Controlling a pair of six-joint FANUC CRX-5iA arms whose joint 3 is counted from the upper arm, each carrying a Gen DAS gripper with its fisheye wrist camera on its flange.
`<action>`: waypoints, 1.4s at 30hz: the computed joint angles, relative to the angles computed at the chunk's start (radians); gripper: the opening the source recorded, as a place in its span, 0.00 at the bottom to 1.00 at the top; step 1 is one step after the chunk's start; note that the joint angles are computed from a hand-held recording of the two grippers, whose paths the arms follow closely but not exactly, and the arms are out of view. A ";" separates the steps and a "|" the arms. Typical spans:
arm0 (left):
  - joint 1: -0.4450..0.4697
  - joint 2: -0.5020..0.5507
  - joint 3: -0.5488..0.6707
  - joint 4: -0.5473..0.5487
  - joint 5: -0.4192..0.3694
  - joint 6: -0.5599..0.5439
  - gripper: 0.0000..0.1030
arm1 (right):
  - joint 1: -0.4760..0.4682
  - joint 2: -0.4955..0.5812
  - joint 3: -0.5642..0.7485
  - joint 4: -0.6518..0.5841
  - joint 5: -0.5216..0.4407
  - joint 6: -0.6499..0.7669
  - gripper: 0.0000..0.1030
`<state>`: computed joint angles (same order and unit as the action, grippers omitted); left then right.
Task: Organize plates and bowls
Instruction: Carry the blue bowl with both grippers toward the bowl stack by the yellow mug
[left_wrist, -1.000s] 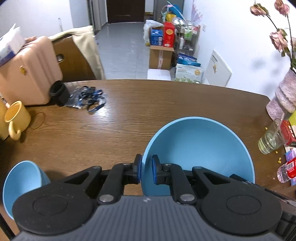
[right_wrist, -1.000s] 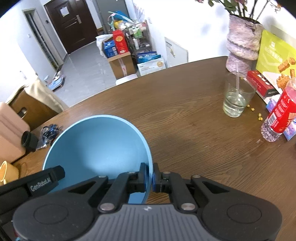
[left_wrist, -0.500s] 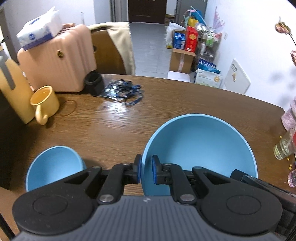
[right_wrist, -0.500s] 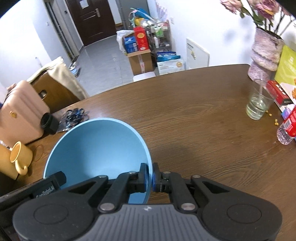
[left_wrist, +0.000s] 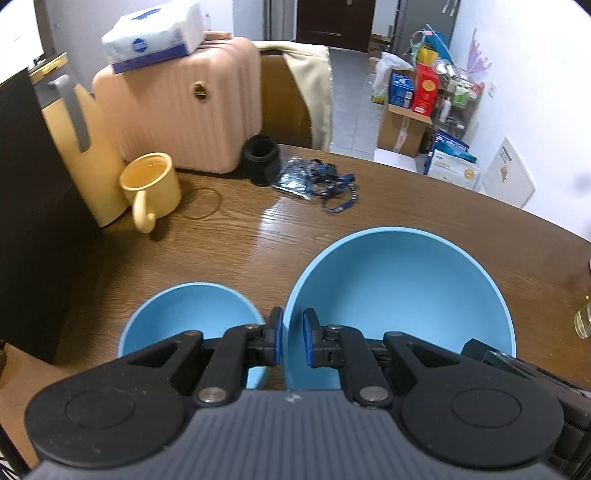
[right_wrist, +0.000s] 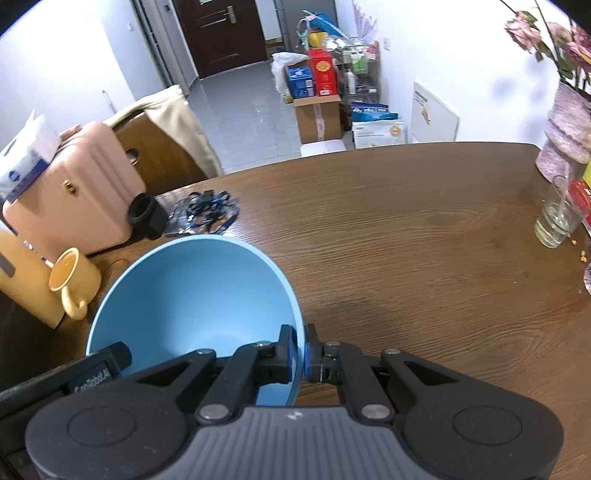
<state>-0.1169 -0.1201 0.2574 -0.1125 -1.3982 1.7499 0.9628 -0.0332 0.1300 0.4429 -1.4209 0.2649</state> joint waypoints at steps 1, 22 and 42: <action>0.011 -0.004 -0.004 0.003 0.000 -0.006 0.12 | 0.005 0.007 0.008 0.000 -0.001 0.001 0.06; 0.256 -0.061 -0.072 0.083 0.005 -0.146 0.12 | 0.081 0.188 0.209 -0.020 -0.023 0.028 0.06; 0.390 -0.059 -0.121 0.143 0.029 -0.246 0.12 | 0.107 0.304 0.322 -0.040 -0.037 0.049 0.06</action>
